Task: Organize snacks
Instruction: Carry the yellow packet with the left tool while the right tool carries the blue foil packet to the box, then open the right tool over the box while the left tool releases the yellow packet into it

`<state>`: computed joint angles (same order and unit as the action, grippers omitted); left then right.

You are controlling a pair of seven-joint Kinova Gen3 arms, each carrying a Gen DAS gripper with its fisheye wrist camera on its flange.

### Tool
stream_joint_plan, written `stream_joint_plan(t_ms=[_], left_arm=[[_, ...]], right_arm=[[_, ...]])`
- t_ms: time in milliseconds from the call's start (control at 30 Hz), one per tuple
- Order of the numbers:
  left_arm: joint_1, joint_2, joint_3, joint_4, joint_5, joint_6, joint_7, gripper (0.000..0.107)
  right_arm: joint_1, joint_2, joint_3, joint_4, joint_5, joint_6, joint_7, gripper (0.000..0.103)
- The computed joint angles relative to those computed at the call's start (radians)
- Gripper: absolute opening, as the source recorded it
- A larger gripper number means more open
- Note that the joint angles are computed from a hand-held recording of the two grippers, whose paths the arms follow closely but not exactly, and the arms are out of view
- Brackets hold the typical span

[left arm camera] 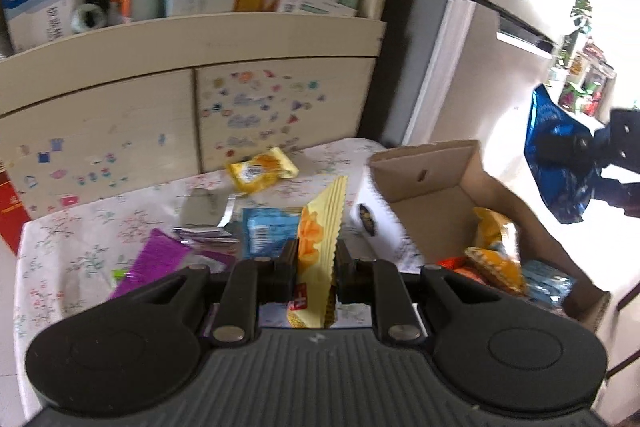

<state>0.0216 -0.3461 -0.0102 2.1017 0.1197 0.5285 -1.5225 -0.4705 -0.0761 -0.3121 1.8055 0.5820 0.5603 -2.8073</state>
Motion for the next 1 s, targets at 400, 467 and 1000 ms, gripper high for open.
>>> stream_joint_plan(t_ms=[400, 467, 1000], left_arm=[[0.22, 0.038, -0.082, -0.006, 0.228, -0.058, -0.194, 0.016], [0.254, 0.051, -0.099, -0.007, 0.283, -0.063, -0.242, 0.016], [0.252, 0.11, -0.038, 0.024, 0.564, -0.075, -0.481, 0.06]], right_arm=[[0.047, -0.027, -0.009, 0.022, 0.027, 0.037, -0.079, 0.066], [0.052, -0.03, -0.004, 0.027, 0.021, 0.033, -0.082, 0.066], [0.052, -0.019, 0.005, 0.02, 0.008, 0.058, -0.079, 0.074]])
